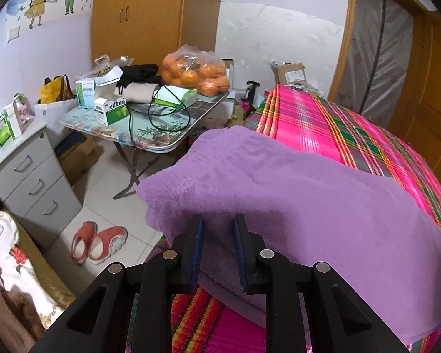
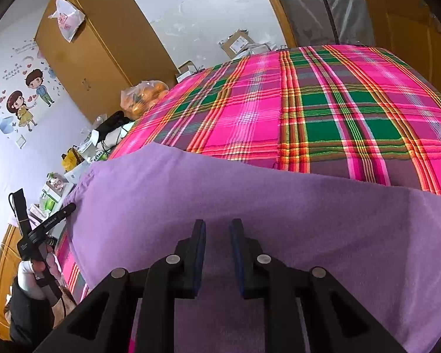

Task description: Fold clothes

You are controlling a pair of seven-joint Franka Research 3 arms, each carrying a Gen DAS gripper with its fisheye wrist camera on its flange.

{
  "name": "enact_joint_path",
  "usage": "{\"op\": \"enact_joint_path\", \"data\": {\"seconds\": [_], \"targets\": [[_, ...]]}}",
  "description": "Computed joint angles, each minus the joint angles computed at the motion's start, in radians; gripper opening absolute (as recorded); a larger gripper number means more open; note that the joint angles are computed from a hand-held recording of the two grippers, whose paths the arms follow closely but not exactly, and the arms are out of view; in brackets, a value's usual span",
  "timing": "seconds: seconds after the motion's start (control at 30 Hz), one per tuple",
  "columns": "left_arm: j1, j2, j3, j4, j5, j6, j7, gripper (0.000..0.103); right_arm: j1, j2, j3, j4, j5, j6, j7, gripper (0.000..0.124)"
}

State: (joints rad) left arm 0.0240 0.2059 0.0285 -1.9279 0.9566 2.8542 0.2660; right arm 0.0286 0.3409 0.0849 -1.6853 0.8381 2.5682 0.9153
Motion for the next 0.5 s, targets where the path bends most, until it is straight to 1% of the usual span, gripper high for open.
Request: {"op": "enact_joint_path", "data": {"seconds": [0.17,0.23,0.27,0.43,0.5], "targets": [[0.005,-0.011,0.011,-0.008,0.021,0.029,-0.04,0.022,0.009,0.015,-0.006,0.021,-0.038,0.011,0.027,0.018],[0.0,-0.018,0.028,-0.005,0.087,0.037,-0.103,0.022,0.009,0.024,-0.002,0.036,-0.041,0.019,0.03,0.018],[0.008,-0.017,0.026,-0.004,0.086,0.044,-0.104,0.022,0.01,0.029,-0.001,0.043,-0.045,0.021,0.036,0.018],[0.046,0.009,0.018,-0.005,-0.004,0.094,-0.048,0.022,0.011,0.05,0.002,0.067,-0.067,0.02,0.063,0.018],[0.026,0.01,0.046,-0.007,0.054,0.109,-0.097,0.022,0.01,0.059,0.002,0.076,-0.077,0.014,0.076,0.018]]}}
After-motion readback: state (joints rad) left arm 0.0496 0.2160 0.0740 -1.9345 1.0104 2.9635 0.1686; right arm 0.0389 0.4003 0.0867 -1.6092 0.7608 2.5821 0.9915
